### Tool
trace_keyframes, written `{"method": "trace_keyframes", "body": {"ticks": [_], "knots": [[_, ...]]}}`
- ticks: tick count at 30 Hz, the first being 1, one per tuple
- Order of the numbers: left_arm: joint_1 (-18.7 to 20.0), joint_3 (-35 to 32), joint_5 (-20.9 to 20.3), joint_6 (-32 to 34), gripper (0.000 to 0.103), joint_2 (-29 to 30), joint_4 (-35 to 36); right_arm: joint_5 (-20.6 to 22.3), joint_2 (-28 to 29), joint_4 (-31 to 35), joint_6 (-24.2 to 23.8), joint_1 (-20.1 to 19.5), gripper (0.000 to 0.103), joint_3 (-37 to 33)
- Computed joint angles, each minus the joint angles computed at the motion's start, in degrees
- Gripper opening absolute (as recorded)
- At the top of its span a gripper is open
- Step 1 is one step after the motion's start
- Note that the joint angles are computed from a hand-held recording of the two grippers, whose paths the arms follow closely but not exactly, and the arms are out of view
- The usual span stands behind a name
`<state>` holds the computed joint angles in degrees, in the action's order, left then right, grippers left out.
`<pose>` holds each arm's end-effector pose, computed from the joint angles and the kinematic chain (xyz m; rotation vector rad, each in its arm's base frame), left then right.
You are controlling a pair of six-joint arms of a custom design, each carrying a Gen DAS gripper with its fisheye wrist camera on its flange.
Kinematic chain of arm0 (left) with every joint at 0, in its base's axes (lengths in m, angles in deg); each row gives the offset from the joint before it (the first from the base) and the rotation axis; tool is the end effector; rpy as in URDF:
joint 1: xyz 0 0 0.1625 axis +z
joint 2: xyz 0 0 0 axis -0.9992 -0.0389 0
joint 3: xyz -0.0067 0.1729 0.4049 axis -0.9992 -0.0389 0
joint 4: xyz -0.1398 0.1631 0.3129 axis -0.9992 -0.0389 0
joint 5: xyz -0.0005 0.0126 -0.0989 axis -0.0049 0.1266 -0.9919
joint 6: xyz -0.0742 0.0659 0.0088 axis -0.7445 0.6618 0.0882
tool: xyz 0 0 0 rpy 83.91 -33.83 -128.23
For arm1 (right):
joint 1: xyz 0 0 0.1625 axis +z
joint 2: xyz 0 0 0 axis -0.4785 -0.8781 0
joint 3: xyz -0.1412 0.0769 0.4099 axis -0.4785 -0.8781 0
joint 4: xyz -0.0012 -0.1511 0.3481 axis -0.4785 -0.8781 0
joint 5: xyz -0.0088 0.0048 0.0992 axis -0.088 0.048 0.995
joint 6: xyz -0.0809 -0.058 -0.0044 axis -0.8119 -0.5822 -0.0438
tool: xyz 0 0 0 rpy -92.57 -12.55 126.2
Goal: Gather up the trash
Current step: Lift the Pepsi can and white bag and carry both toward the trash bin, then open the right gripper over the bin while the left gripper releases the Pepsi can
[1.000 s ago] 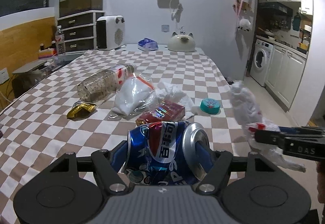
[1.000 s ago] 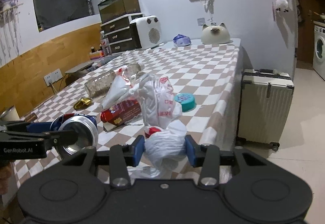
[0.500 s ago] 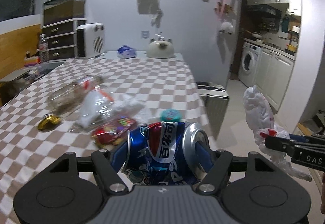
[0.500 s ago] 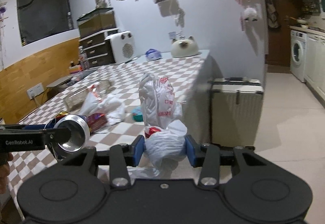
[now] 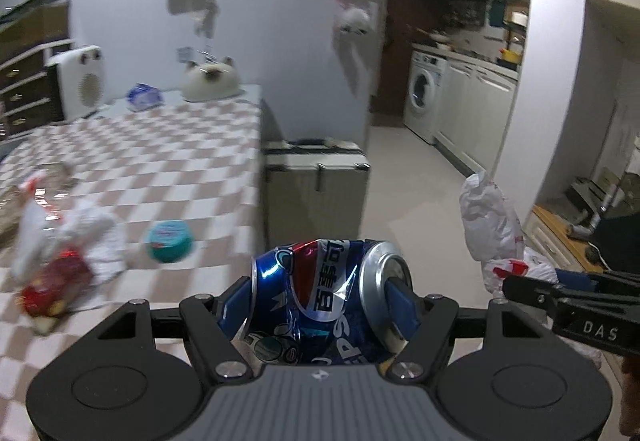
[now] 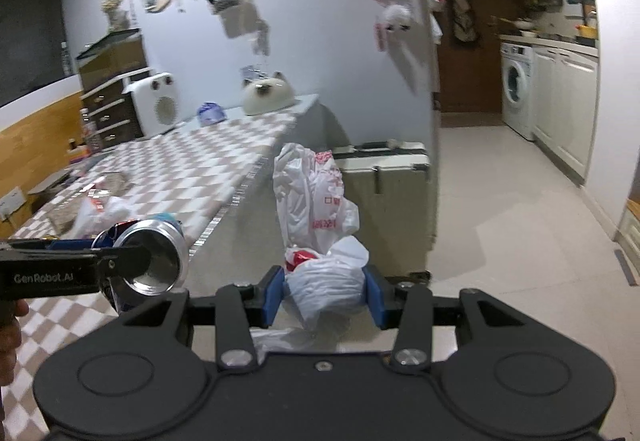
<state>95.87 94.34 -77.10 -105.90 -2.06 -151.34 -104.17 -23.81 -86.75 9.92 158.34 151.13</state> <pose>-0.4979 -0.2899 0.3029 0.5599 2.2288 -1.0639 0.3259 -0.2836 0.4617 0.6540 -2.3624 1.1776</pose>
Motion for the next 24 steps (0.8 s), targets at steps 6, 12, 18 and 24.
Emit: {"method": "trace_keyframes", "body": {"ticks": [6,12,18,24], "knots": [[4.8,-1.8,-4.8,10.2,0.072,6.1,-12.8,-0.2,-1.9,1.4,-0.8,-5.2,0.045,-0.4],[11.1,-5.1,-11.6,15.2,0.072,12.1,-18.9,-0.1,-1.8,3.0,-1.4,-11.2,0.045,-1.3],[18.0,-9.6,-17.6,15.7,0.072,17.8,-20.5,1.3,0.7,5.1,-1.3,-17.5,0.045,-2.9],[22.5,-12.9,-21.3,16.0,0.072,23.2,-21.4,2.7,3.9,7.0,0.1,-23.5,0.045,-4.0]]}}
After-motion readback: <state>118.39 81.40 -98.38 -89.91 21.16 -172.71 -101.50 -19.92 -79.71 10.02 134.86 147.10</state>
